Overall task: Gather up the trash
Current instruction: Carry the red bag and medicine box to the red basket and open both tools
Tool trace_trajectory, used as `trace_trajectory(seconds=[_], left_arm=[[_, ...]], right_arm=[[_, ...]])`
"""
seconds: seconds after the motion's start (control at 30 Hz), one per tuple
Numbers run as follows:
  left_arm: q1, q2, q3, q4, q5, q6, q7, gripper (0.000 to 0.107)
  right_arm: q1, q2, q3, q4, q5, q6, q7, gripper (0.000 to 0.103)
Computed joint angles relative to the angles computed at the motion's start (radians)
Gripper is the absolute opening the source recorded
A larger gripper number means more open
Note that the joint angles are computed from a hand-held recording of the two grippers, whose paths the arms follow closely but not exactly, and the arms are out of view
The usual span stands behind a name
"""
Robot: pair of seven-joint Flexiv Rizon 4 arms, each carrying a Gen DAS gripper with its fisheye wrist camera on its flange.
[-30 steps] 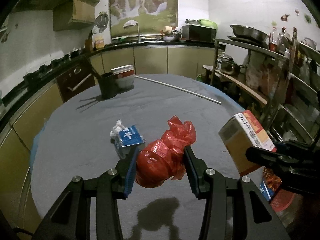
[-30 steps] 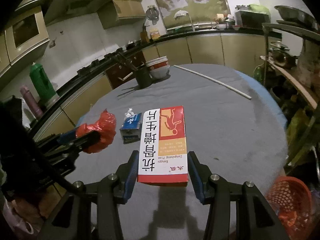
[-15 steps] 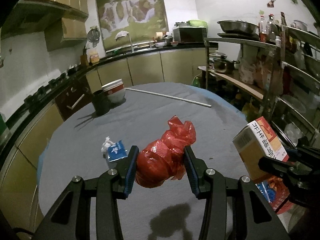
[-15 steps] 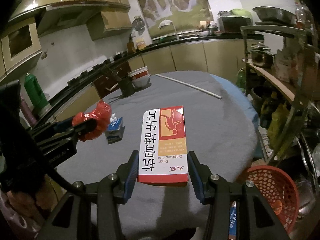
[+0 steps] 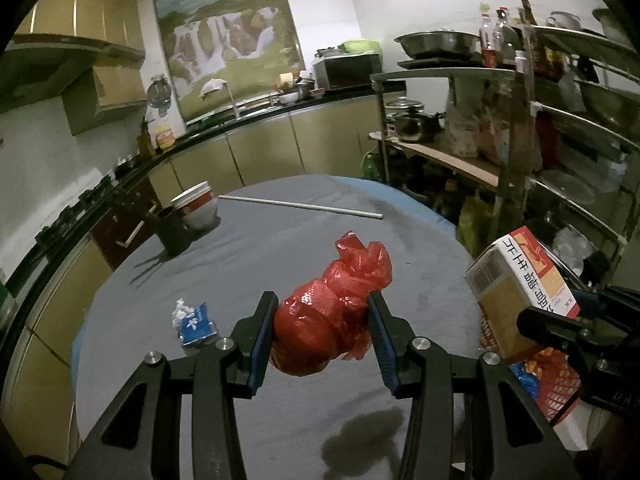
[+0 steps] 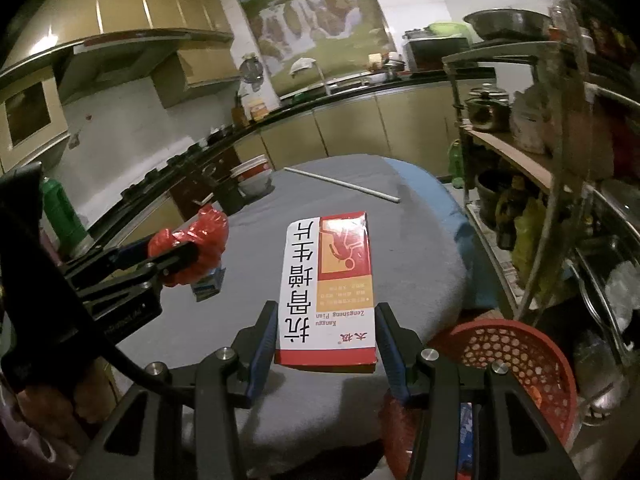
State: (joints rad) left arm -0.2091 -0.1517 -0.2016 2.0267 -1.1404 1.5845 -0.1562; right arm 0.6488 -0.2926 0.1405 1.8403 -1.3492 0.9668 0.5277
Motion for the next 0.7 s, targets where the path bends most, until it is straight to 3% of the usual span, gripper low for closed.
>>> trace_trajectory(seconds=[0.7], left_arm=[[-0.013,-0.019,-0.033,0.028,0.302,-0.028,-0.174,0.047]], right_arm=[[-0.089,0.124,0.051,0.209,-0.031,-0.001,0.197,0.051]])
